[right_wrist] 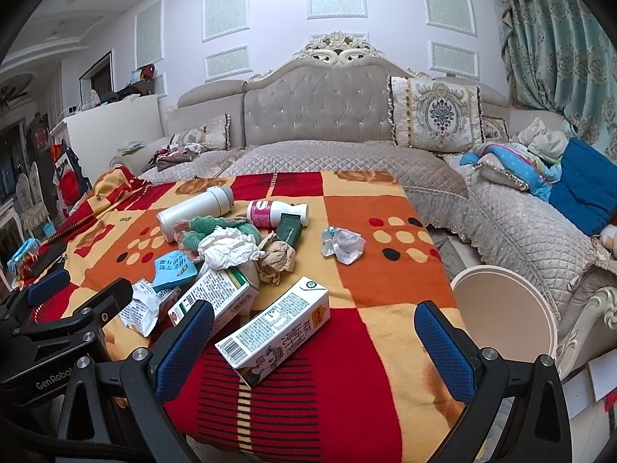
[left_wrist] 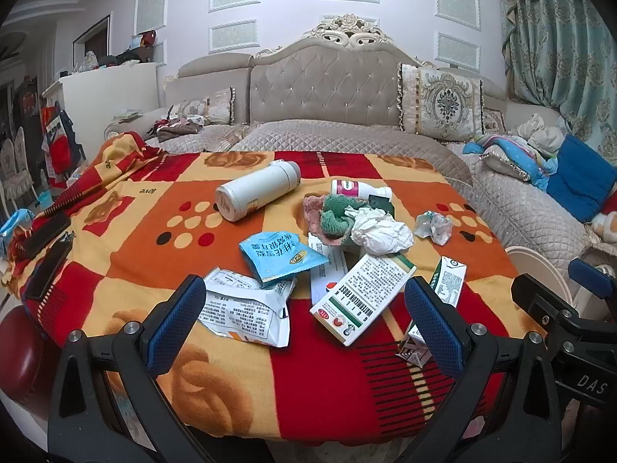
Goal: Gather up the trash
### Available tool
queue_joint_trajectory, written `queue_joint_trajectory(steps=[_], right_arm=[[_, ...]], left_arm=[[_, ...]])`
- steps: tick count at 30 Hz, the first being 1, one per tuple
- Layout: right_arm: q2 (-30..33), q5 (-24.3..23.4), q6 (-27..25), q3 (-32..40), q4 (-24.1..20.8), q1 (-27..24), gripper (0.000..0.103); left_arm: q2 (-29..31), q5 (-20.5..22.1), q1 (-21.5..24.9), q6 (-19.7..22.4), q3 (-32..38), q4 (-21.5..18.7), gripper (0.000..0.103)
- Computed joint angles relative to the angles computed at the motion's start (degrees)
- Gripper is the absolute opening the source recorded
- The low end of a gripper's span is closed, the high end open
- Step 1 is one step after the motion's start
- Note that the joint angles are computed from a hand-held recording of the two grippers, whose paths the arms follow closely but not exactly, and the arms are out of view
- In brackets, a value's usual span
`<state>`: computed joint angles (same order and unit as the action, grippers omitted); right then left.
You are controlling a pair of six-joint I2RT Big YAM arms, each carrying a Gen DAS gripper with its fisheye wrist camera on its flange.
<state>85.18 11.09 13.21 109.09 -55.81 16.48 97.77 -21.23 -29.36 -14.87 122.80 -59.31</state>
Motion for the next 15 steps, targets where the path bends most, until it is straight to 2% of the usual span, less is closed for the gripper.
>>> queue_joint_trajectory(steps=[15], right_arm=[[0.1,-0.1,0.0,0.0,-0.2,-0.1,0.103]], left_arm=[[-0.1,0.0,0.0,0.1,-0.4,0.2,0.102]])
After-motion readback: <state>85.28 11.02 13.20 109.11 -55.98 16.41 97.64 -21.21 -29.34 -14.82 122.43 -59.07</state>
